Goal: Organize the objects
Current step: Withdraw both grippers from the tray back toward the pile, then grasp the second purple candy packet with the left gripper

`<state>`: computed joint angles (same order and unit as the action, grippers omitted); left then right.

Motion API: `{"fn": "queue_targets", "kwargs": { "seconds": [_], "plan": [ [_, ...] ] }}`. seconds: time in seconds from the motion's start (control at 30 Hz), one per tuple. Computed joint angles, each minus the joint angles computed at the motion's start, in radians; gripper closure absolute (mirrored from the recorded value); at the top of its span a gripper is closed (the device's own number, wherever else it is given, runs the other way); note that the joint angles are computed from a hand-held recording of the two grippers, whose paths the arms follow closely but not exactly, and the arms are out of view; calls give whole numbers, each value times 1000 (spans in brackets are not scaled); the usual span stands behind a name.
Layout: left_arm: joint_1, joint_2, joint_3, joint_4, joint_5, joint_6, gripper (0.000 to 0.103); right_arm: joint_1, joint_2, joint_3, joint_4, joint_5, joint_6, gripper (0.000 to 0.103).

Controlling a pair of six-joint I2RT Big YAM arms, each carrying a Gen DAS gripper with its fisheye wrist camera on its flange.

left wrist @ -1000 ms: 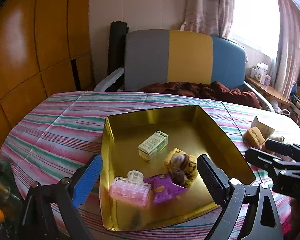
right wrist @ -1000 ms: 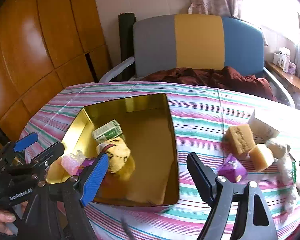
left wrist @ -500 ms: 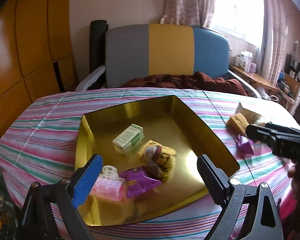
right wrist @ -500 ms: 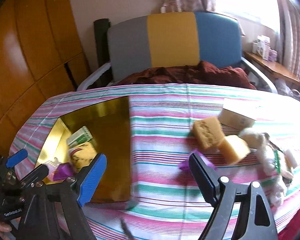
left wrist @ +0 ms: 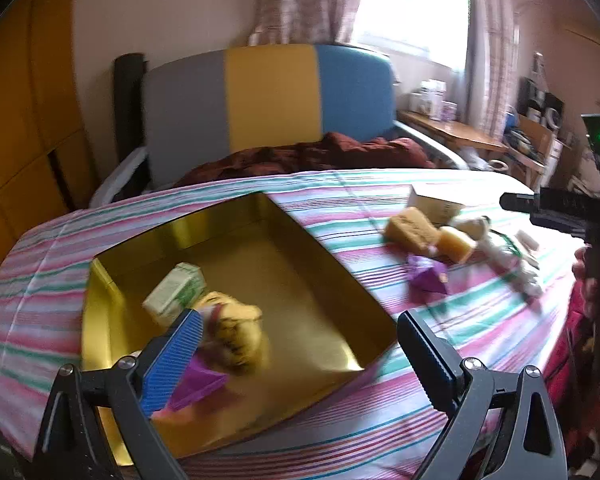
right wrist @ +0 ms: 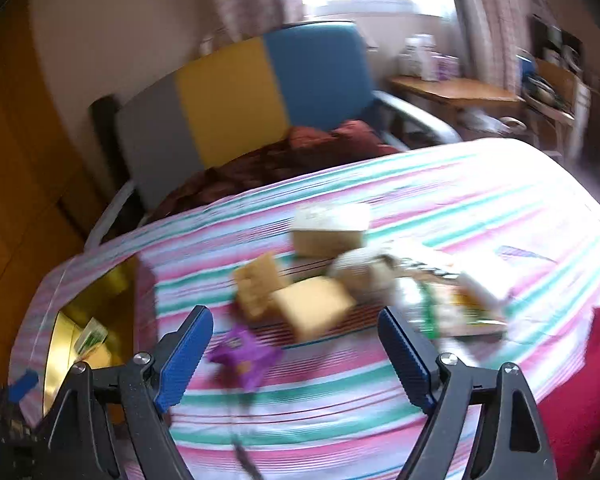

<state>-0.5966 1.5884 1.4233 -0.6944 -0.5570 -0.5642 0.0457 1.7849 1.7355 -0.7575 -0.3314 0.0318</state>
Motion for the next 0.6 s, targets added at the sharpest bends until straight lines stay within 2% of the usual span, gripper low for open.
{"fn": "queue_targets", "kwargs": {
  "seconds": [0.23,0.33,0.6],
  "plan": [
    [-15,74,88,14,88,83,5,-106,40,69,-39,20,127,17],
    [-22,112,140,12,127,120,5,-128,59,91,-64,44,146,17],
    [-21,229,308,-55,200,162,5,-133,109,115,-129,-6,145,17]
  ]
}}
